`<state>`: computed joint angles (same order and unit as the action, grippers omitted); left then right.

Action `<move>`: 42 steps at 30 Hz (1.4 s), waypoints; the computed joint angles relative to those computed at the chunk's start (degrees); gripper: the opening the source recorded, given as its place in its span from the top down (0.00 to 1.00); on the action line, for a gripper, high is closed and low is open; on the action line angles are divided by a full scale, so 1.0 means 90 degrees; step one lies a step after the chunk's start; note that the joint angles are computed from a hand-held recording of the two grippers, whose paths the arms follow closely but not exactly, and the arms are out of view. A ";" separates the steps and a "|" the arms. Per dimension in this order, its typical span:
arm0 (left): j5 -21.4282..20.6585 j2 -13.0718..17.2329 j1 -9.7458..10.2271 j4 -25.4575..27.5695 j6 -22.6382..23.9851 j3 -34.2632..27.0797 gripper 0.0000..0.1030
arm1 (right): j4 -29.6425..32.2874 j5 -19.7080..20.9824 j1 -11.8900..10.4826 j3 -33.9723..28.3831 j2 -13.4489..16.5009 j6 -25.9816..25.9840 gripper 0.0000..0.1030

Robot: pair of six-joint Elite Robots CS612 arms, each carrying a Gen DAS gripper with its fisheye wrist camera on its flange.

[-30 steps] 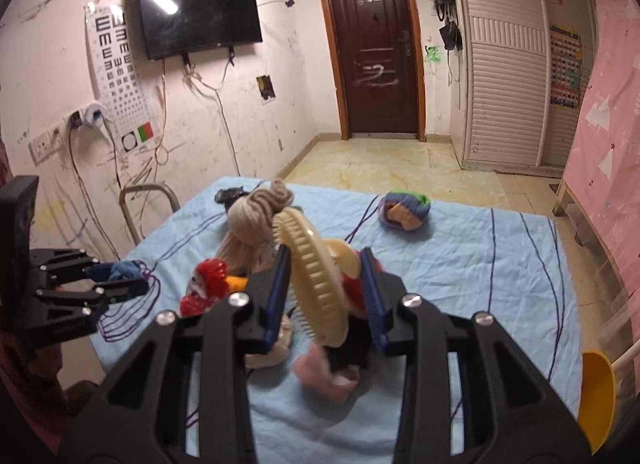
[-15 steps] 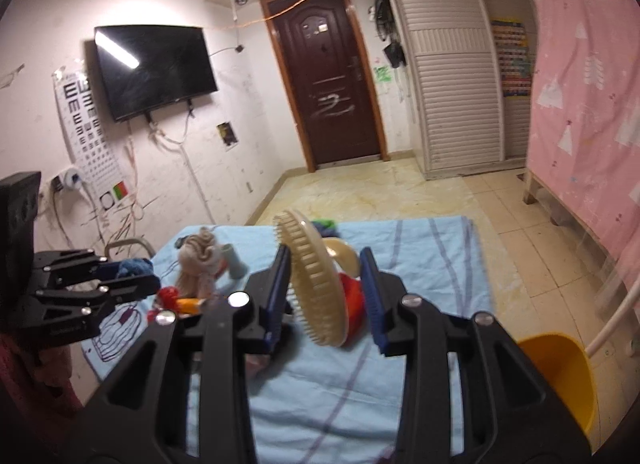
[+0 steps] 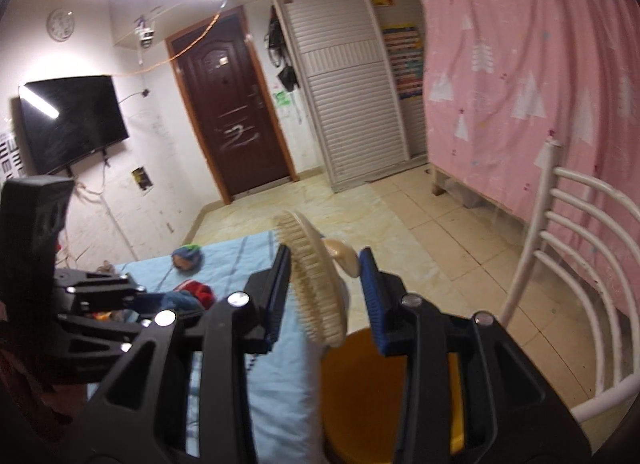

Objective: Collect trash
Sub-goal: 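Carry the blue ball and yellow brush in both grippers over the yellow bin, then open both grippers to drop the ball and brush into the yellow bin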

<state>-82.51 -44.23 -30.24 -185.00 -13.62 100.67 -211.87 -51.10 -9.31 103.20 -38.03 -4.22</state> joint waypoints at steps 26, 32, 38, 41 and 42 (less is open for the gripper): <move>0.0472 0.0050 -0.0143 0.0332 -0.0564 -0.0164 0.37 | 0.1238 -0.1013 0.0102 -0.0411 0.0323 -0.0345 0.30; 0.0653 -0.0136 -0.0085 -0.0034 -0.0695 0.0224 0.37 | 0.1159 -0.0957 0.0267 -0.0357 0.0204 -0.0441 0.30; 0.0788 -0.0306 0.0057 -0.0398 -0.0949 0.0622 0.37 | 0.1235 -0.0876 0.0567 -0.0334 0.0085 -0.0759 0.28; 0.0862 -0.0396 0.0135 -0.0552 -0.1071 0.0805 0.37 | 0.1268 -0.0872 0.0698 -0.0330 0.0048 -0.0848 0.27; 0.0880 -0.0413 0.0155 -0.0615 -0.1097 0.0861 0.37 | 0.1291 -0.0864 0.0752 -0.0330 0.0030 -0.0889 0.27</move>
<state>-74.59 -47.94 -28.84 -190.53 -23.50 108.42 -200.25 -58.87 -2.54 100.23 -37.75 -12.22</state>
